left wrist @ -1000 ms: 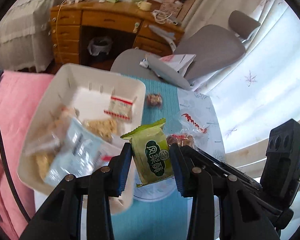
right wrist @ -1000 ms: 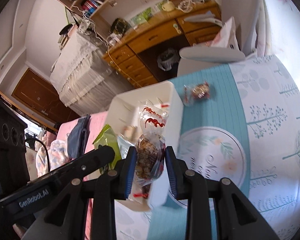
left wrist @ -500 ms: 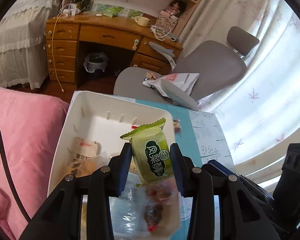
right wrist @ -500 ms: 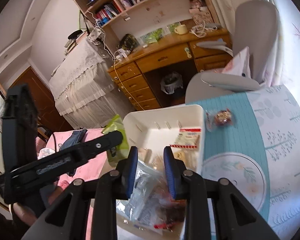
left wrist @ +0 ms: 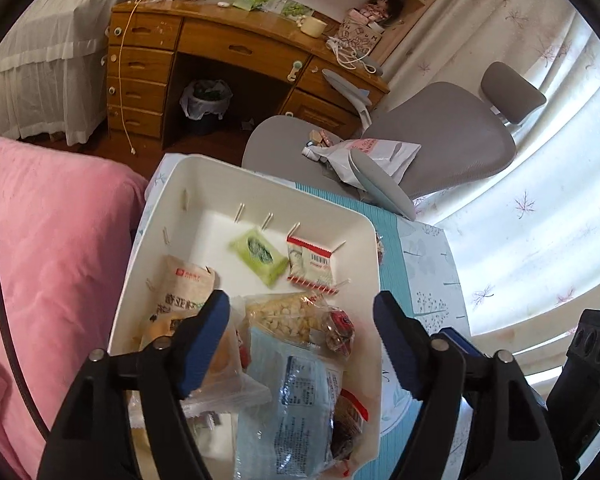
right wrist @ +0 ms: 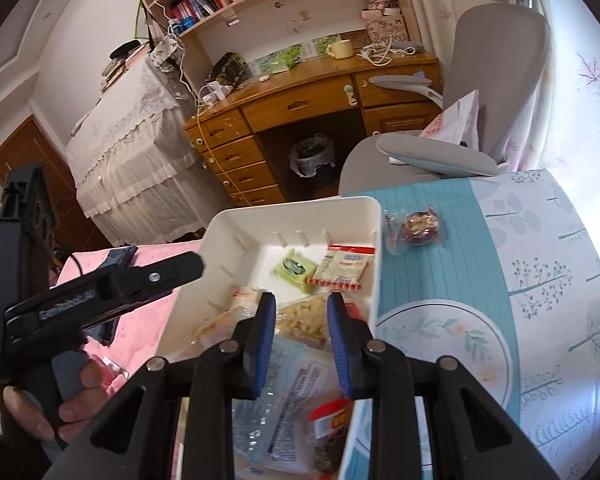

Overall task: Organize snacks
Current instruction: 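Lower the green cake and nut bag into the white tray, opening both tools, then reach the right tool to the second red-tied nut bag on the runner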

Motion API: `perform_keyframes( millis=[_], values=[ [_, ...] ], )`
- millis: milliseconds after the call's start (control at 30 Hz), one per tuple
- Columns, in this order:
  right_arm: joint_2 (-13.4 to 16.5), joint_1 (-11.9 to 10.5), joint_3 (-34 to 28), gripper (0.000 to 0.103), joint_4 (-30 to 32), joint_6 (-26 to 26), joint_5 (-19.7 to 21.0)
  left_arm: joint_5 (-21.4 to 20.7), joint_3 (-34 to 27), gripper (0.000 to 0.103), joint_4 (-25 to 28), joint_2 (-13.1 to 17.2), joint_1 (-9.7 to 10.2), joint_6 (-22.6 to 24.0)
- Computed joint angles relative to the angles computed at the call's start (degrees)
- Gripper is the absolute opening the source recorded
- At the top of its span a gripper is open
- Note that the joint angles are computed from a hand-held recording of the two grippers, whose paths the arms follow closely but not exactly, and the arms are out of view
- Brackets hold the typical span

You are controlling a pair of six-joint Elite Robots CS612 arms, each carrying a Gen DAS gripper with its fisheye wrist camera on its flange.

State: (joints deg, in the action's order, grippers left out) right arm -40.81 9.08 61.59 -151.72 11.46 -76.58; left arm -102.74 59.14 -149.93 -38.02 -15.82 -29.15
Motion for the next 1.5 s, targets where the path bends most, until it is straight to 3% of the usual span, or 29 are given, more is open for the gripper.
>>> perform_keyframes(
  millis=[133,267,500,567,767,1067,1133,1300,1500],
  values=[
    [-0.27,-0.45,0.56,0.029,0.19,-1.65,-1.27,0.06,0.12,0.079,1.95,-0.23,-0.42,-1.35],
    [-0.11,-0.97,0.13,0.043,1.62,-5.45,-2.93,2.38,0.49,0.079,4.86,-0.82,-1.40,-2.56],
    [1.06,-2.80,-1.79,0.052,4.18,-14.05,-2.18,5.75,0.71,0.079,8.86,-1.41,-3.39,-6.25],
    [1.58,-3.12,-2.52,0.062,4.45,-16.79,-2.41,6.64,0.49,0.079,10.14,-1.40,-4.04,-7.78],
    [4.45,-3.75,-5.58,0.063,2.99,-30.18,-3.14,6.47,-0.10,0.079,11.42,-0.92,-5.15,-10.57],
    [9.54,-4.15,-10.38,0.064,-0.28,-40.99,-1.26,8.00,-1.50,0.079,12.67,0.42,-6.13,-14.08],
    [11.20,-3.86,-11.87,0.064,-1.90,-43.60,-2.83,8.32,-1.68,0.079,12.61,0.68,-6.21,-14.91],
    [14.42,-3.89,-15.88,0.066,-0.62,-44.97,-2.35,9.18,-2.59,0.079,13.48,1.41,-6.39,-16.63],
    [17.17,-3.33,-18.01,0.070,-2.63,-45.29,-5.25,9.48,-3.65,0.079,14.48,2.06,-6.43,-17.13]
  ],
)
